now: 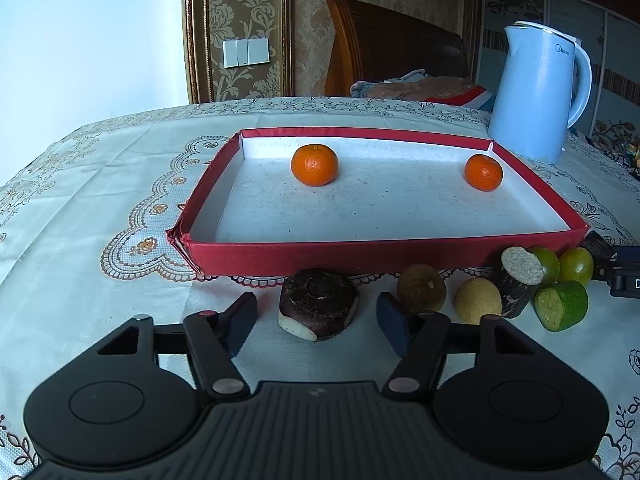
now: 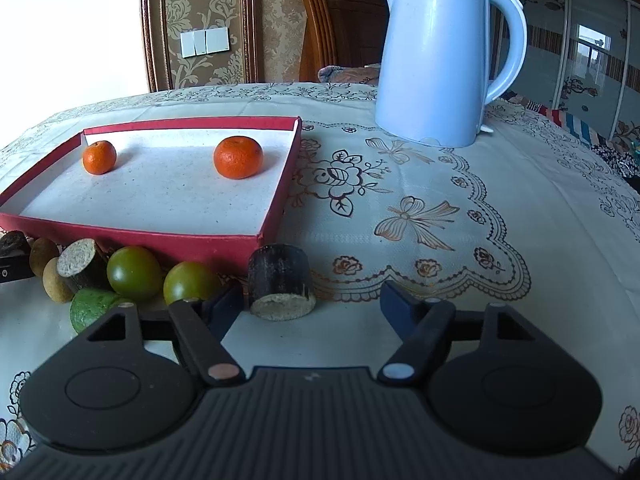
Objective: Organize fruits
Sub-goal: 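Close the right gripper on the dark cucumber piece while left gripper grasps the chocolate donut, then carry the cucumber piece and donut into the red tray with both grippers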
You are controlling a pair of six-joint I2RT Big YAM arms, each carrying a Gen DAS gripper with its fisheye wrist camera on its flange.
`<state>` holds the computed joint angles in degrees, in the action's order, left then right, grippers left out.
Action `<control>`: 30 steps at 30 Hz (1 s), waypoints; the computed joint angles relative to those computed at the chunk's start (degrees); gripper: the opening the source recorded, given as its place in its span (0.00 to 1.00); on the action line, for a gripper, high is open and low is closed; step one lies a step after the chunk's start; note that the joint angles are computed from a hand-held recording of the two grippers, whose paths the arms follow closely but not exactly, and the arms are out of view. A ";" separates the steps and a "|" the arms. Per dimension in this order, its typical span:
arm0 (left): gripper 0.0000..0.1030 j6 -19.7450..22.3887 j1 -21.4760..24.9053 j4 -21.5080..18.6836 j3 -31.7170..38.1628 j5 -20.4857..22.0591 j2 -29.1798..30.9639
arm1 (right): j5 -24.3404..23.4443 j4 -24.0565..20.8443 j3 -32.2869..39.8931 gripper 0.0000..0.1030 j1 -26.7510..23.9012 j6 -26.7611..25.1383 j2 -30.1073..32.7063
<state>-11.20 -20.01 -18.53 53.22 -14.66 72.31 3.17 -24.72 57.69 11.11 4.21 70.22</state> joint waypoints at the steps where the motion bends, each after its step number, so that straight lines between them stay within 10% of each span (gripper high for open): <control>1: 0.54 -0.04 0.01 0.12 -0.04 0.07 -0.04 | -0.21 0.23 -0.06 0.61 -0.12 0.10 0.00; 10: 0.41 0.11 -0.18 0.75 -0.35 -0.11 -0.32 | -0.52 1.52 -0.78 0.30 0.12 -0.78 -0.62; 30: 0.41 0.14 -0.40 5.14 -1.89 0.79 -3.42 | 2.57 11.52 -6.03 0.30 0.02 1.53 -5.34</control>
